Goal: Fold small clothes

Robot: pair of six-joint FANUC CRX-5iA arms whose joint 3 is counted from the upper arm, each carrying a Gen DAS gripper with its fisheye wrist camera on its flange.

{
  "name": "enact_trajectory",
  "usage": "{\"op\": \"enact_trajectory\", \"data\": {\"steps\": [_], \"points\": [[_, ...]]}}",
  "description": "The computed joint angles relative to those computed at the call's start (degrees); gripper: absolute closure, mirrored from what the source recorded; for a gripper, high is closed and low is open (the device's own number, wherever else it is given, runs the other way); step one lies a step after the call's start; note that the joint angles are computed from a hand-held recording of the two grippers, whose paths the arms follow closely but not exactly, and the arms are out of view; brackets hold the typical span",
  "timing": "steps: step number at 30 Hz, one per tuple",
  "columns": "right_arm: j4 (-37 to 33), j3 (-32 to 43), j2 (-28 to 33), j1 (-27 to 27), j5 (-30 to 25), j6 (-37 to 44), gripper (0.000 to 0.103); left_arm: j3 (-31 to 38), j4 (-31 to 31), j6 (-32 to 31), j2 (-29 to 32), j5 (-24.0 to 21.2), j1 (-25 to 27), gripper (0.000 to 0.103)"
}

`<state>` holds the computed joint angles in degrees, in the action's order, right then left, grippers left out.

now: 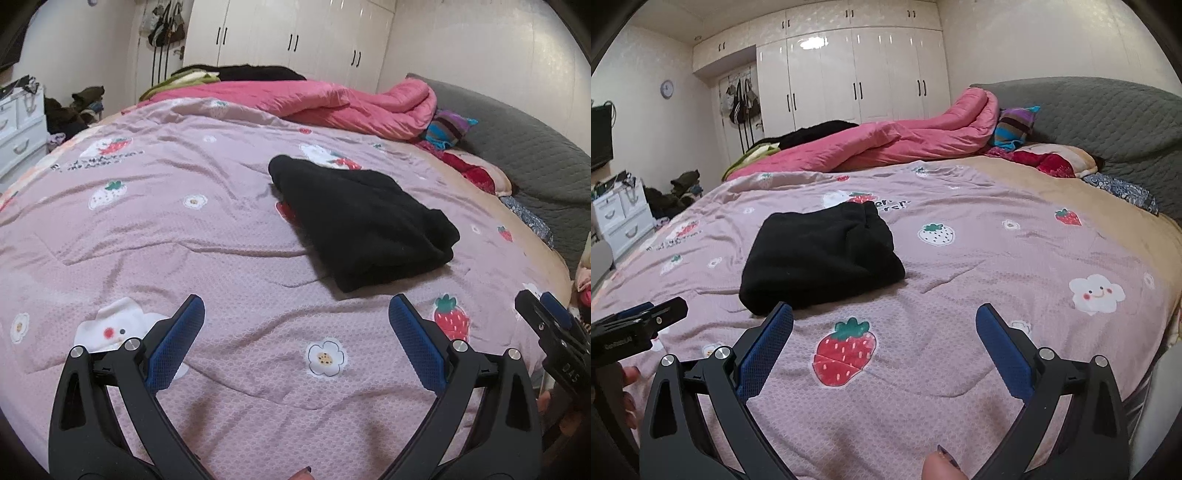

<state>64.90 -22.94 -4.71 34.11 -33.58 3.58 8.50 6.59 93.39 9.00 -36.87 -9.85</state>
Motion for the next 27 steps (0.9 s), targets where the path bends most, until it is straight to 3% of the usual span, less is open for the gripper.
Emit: {"op": "enact_trajectory", "data": {"steps": [15, 27], "points": [[-8.8, 5.62, 6.14, 1.87, -2.94, 8.69, 0.004, 0.98, -1.42, 0.34, 1.29, -0.43, 0.44, 0.009], [-7.06, 4.86, 5.92, 1.64, -2.39, 7.91, 0.004, 1.74, -2.29, 0.52, 1.66, -1.5, 0.4, 0.009]]}}
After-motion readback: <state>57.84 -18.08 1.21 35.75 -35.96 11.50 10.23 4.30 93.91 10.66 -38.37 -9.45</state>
